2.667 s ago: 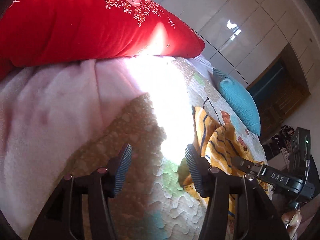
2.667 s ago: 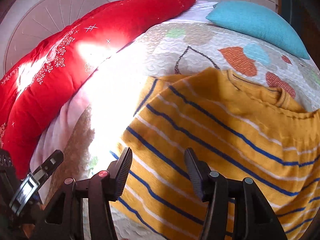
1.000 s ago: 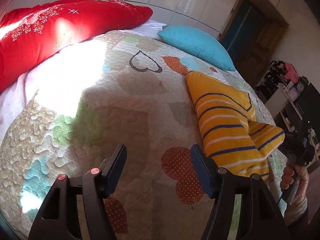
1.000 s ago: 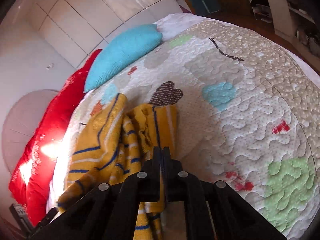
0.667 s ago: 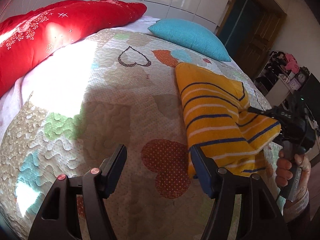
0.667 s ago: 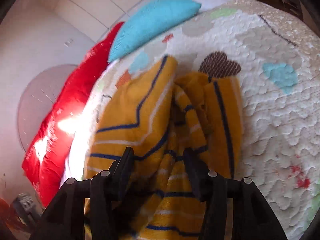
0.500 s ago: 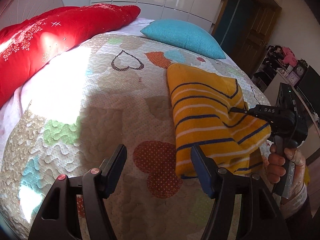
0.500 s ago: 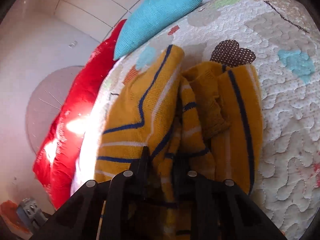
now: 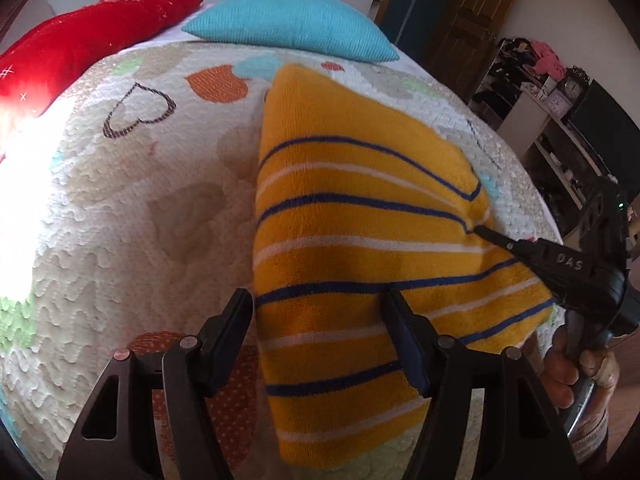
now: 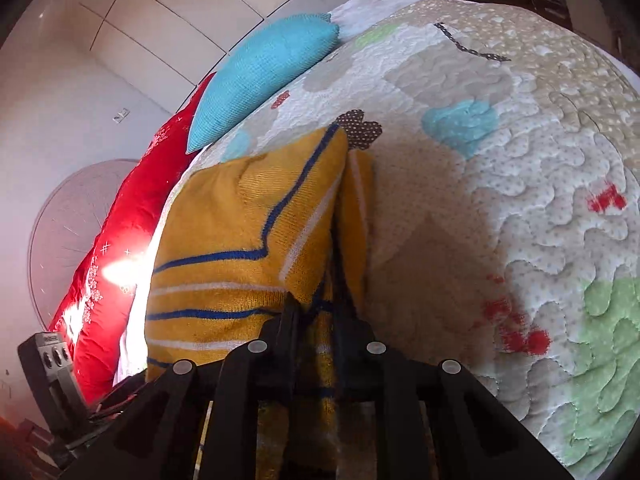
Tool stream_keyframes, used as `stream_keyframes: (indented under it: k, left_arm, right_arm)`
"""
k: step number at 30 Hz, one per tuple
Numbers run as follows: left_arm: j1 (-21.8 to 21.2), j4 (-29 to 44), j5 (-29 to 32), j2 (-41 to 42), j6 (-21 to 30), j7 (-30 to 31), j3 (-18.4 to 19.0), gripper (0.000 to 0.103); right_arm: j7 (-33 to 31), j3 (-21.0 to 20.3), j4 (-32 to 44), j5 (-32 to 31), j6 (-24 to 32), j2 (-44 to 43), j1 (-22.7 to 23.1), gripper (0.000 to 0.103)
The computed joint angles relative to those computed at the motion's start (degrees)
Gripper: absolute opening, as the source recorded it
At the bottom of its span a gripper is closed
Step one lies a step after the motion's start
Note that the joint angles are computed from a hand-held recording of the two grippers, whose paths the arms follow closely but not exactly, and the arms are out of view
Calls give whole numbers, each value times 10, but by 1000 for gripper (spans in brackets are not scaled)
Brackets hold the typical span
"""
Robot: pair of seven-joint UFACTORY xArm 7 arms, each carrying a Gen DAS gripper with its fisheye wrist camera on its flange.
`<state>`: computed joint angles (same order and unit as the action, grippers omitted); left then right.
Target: Fold small clothes
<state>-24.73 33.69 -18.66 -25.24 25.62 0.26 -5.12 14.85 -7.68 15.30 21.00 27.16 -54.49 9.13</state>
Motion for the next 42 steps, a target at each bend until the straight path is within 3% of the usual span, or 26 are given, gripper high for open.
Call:
stream_keyframes:
  k: [3,9,10,13,16,18,20,22,24,25,27,28,30,33,35,38,40,42]
  left_arm:
    - [-2,-24,-4,3,-34,-12,-6,77]
    - [-26,-47,-15,-62,-17,23,28,77]
    - [-32,-51,-22,-76,-20,40,40,77]
    - [-38,-49,-50,-95,-27,77,85,80]
    - [-43,-15,-102,-58,-23,117,137,82]
    - [-62,8,-151,-25,-22,167,166,82]
    - [-98,41,-219,21,-5,235,201,82]
    - [-136,81,-309,72,54,307,243,83]
    - [-152,114,-380,122,115,353,259,85]
    - [-153,122,-403,138,124,365,255,86]
    - [-146,131,-419,148,123,364,238,85]
    - [-139,137,-424,149,142,358,234,81]
    - [-124,146,-414,134,156,342,220,69]
    - [-99,158,-357,105,155,316,183,67]
    - [-77,160,-288,94,136,277,142,67]
    - [-12,134,-118,87,79,165,44,68]
    - [24,104,-28,81,54,99,-6,73]
    - [26,60,-14,54,26,86,-18,78]
  right_arm:
    - [-20,-36,-20,23,-15,-15,16,16]
    - [-44,-54,-55,48,-43,-55,29,24]
    - [-46,-58,-61,50,-37,-71,27,28]
    - [-29,-45,-68,40,4,-126,-15,56]
    - [-11,-26,-59,24,4,-135,-42,71]
    - [-12,-31,-39,18,-5,-93,-34,74]
    - [-31,-55,-13,27,-29,-27,0,74]
    - [-51,-71,10,42,-64,33,32,75]
    - [-69,-93,23,72,-112,69,75,76]
    - [-87,-123,31,97,-131,83,116,75]
    - [-109,-177,44,149,-157,98,185,62]
    - [-138,-231,51,188,-163,87,245,48]
    - [-197,-314,53,255,-202,31,351,44]
    - [-234,-318,49,265,-244,-22,393,44]
    - [-194,-276,40,235,-226,-7,333,49]
    - [-43,-166,9,88,-170,55,154,48]
    - [-30,-113,-6,78,-101,19,67,48]
    - [-2,-44,-22,90,-29,-43,-21,53]
